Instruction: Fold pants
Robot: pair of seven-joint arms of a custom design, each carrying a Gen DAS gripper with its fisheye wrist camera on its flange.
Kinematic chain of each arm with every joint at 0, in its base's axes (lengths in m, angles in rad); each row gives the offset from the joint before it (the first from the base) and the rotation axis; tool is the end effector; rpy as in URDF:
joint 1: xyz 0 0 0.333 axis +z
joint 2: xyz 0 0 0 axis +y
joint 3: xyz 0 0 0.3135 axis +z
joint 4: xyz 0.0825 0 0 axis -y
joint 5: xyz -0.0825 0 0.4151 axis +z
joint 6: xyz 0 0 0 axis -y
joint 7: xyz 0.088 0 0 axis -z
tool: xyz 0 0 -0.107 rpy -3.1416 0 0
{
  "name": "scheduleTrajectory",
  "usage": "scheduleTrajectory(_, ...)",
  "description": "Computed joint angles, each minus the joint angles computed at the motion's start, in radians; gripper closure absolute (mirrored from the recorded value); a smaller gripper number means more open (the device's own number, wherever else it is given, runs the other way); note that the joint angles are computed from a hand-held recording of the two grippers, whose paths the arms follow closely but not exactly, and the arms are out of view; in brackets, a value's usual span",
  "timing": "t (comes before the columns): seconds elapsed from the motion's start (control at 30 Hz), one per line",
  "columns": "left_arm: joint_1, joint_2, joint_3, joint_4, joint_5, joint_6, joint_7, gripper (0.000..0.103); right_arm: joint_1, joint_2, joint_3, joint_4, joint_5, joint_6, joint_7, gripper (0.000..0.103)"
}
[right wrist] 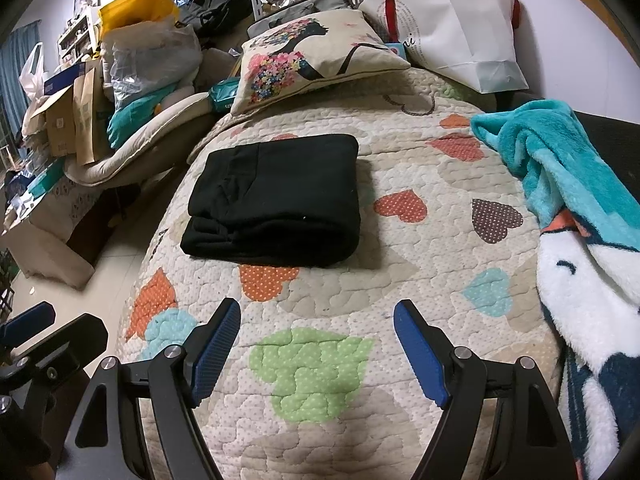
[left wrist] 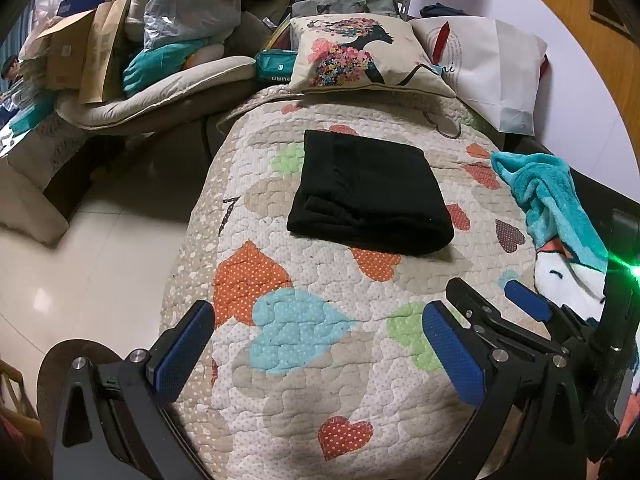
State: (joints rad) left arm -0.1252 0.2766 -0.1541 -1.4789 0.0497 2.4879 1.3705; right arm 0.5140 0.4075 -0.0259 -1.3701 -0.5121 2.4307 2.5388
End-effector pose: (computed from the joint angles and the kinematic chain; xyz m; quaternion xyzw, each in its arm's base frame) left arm 0.7003 -0.1852 0.5982 -0.6312 0.6872 -0.3060 0.1889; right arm 0.6685 0.3576 0.5526 -0.5870 0.7141 -0.2399 0.2967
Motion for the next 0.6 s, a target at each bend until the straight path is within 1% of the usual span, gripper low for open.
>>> scheduleTrajectory(0.33,0.003,0.009,-0.002,0.010,-0.015,-0.015,0.006,0.000,0.000,0.004,0.002,0.005,0.008,-0.007,-0.009,0.019)
scheduleTrajectory(0.6,0.011,0.025,-0.005,0.029,-0.044,-0.044,0.012,0.000,0.001,0.012,0.001,0.014,0.016,-0.012,-0.019,0.019)
